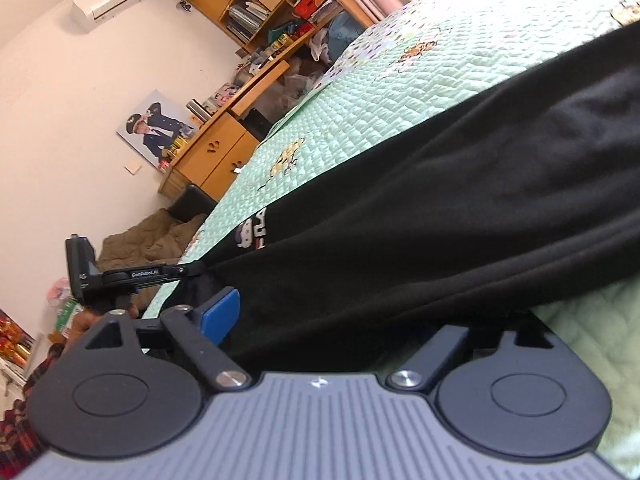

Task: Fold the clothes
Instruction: 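Grasp the black garment edge near the cat logo with the left gripper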

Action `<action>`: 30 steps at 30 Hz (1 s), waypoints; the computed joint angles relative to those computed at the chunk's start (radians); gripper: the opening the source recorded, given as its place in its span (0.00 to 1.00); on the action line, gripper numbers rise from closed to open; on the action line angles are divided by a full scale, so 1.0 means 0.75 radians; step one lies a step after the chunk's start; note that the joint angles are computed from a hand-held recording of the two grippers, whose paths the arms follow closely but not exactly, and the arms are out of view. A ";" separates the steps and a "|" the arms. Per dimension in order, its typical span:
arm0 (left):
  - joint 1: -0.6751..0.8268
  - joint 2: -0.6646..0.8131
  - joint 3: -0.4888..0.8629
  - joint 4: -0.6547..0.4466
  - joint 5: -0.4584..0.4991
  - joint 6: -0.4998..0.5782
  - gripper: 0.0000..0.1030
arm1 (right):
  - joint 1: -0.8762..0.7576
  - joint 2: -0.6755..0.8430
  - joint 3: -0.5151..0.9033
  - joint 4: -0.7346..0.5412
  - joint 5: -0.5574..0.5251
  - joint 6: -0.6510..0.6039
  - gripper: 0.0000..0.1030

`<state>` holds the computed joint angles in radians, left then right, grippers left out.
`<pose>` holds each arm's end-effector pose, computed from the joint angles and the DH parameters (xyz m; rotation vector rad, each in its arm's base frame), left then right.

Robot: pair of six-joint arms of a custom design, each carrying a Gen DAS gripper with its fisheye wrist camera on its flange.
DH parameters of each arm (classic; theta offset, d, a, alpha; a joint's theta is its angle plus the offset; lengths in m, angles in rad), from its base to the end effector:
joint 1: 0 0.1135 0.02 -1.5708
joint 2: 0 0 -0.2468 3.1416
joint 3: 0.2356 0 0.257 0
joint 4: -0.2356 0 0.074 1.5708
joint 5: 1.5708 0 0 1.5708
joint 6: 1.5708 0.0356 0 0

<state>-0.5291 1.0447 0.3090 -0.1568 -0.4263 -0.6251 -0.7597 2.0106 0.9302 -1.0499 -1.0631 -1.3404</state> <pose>0.1700 -0.0824 0.1208 -0.2922 2.3408 -0.0261 0.2007 -0.1477 0.0672 -0.2731 2.2090 1.1890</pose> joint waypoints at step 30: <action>-0.481 0.650 0.526 -0.586 -0.372 -0.320 0.83 | -0.448 -0.399 -0.231 0.048 0.173 -0.107 0.21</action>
<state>-0.8903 1.5319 0.7032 -0.5962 -0.7051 -0.8653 -1.0958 1.7117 0.7568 -1.0138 -0.9336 -1.4204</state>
